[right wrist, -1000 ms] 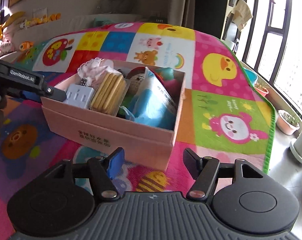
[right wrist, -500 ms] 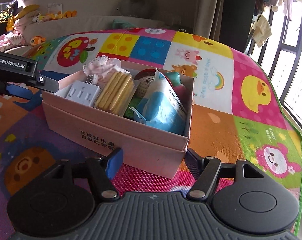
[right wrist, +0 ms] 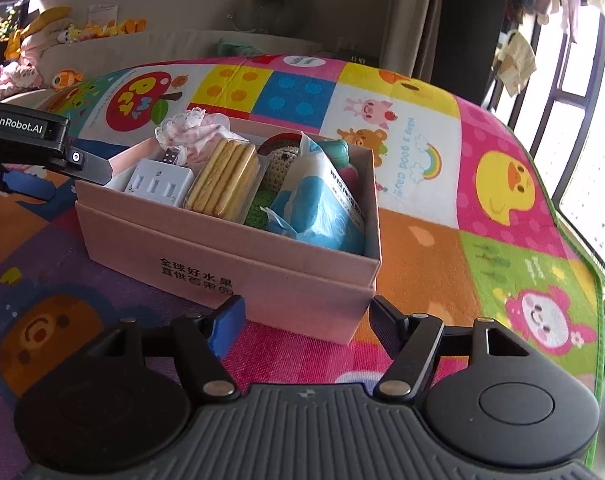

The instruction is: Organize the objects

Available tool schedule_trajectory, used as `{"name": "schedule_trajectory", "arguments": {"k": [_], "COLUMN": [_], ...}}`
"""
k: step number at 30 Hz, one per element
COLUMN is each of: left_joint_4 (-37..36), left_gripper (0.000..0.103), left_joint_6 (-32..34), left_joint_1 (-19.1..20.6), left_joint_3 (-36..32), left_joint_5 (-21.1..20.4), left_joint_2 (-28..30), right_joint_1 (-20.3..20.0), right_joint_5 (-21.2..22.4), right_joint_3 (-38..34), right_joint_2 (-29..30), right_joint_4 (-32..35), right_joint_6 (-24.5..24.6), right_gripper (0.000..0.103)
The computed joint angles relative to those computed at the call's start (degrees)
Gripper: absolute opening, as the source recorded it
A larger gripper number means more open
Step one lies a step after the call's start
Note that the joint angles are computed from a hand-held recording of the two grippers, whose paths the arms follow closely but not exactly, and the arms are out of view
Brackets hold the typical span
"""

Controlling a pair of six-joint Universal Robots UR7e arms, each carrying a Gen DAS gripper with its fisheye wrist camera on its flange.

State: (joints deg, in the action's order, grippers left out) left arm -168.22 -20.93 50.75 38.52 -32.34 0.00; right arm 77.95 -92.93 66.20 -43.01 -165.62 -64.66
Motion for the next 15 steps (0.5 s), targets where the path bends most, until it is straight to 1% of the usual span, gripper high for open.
{"name": "schedule_trajectory", "arguments": {"k": [2,3,5,6,8,11,12,14,15], "left_joint_4": [-4.3,-6.4,-8.8,-8.7,-7.3,-4.8,-3.9,-2.1,0.0], "left_gripper": [0.091,0.091,0.091,0.091,0.091,0.091,0.091,0.091,0.091], "left_joint_6": [2.6,3.9,4.5,3.8,2.3,-0.5,-1.7,-4.1,-6.4], "left_joint_1": [-1.2,-1.9,-3.2,-3.8,-5.1,-7.3,-7.9,-9.0,-9.3], "left_joint_3": [1.7,3.3,8.6,11.9,17.4,22.8,24.0,25.8,26.2], "left_joint_5": [2.2,3.1,2.7,2.1,1.2,2.8,3.6,5.5,6.8], "left_joint_2": [-0.2,-0.6,-2.7,-4.1,-6.1,-7.0,-6.9,-6.6,-6.4], "right_joint_1": [-0.3,-0.5,-0.9,-1.2,-1.8,-2.5,-2.6,-2.7,-2.6], "right_joint_5": [0.2,0.3,0.6,0.7,0.9,0.1,-0.8,-3.2,-4.6], "right_joint_3": [2.7,4.4,8.3,10.3,14.4,19.4,20.6,22.5,23.3], "right_joint_2": [-2.1,-3.3,-6.0,-7.4,-10.1,-13.6,-14.5,-15.7,-16.0], "right_joint_4": [-0.2,-0.6,-1.2,-1.4,-2.2,-2.2,-1.6,-1.4,-1.9], "right_joint_6": [1.3,1.8,2.1,1.9,2.0,3.2,3.7,4.3,4.2], "right_gripper": [0.082,0.084,0.087,0.088,0.099,0.101,0.103,0.103,0.103]}}
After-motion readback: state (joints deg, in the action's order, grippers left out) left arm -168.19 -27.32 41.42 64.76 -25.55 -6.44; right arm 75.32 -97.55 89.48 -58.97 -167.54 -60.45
